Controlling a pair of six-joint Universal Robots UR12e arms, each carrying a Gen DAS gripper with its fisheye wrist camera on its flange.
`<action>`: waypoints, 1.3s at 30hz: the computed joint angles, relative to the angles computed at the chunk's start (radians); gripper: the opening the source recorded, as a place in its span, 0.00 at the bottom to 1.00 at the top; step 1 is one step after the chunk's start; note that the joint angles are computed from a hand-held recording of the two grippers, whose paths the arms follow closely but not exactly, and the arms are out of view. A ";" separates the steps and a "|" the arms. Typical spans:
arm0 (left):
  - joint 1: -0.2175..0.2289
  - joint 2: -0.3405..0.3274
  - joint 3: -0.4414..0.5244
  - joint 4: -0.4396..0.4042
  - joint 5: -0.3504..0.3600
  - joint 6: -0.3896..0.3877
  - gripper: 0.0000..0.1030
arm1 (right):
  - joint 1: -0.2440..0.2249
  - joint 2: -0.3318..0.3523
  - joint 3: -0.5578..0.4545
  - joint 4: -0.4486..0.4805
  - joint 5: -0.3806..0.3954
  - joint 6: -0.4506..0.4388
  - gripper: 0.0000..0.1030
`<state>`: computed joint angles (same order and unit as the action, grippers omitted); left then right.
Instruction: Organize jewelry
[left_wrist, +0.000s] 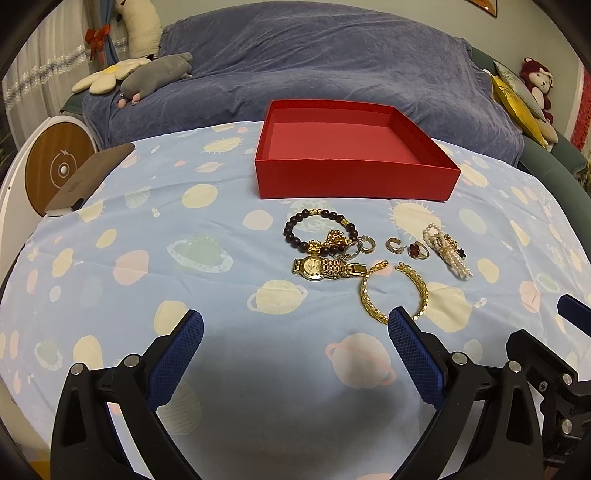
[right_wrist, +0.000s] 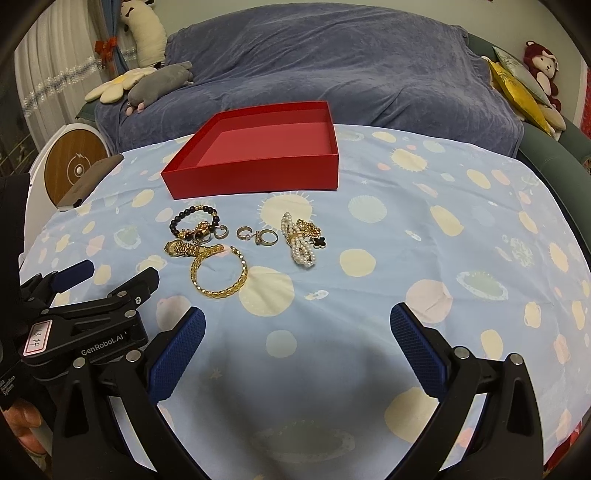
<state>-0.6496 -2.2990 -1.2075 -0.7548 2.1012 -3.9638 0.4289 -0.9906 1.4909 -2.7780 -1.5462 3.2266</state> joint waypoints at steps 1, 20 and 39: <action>0.001 0.000 -0.002 0.003 0.001 -0.002 0.95 | 0.001 0.001 -0.001 0.001 -0.002 0.000 0.95; -0.002 -0.005 -0.005 0.012 0.017 0.036 0.95 | 0.005 0.007 0.008 -0.027 -0.037 -0.023 0.95; 0.009 0.025 -0.051 0.063 -0.020 -0.019 0.95 | 0.019 0.022 -0.009 -0.051 -0.053 -0.040 0.95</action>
<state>-0.6403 -2.2741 -1.2583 -0.6921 2.0809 -3.9827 0.4483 -0.9685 1.4819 -2.8286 -1.5996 3.1862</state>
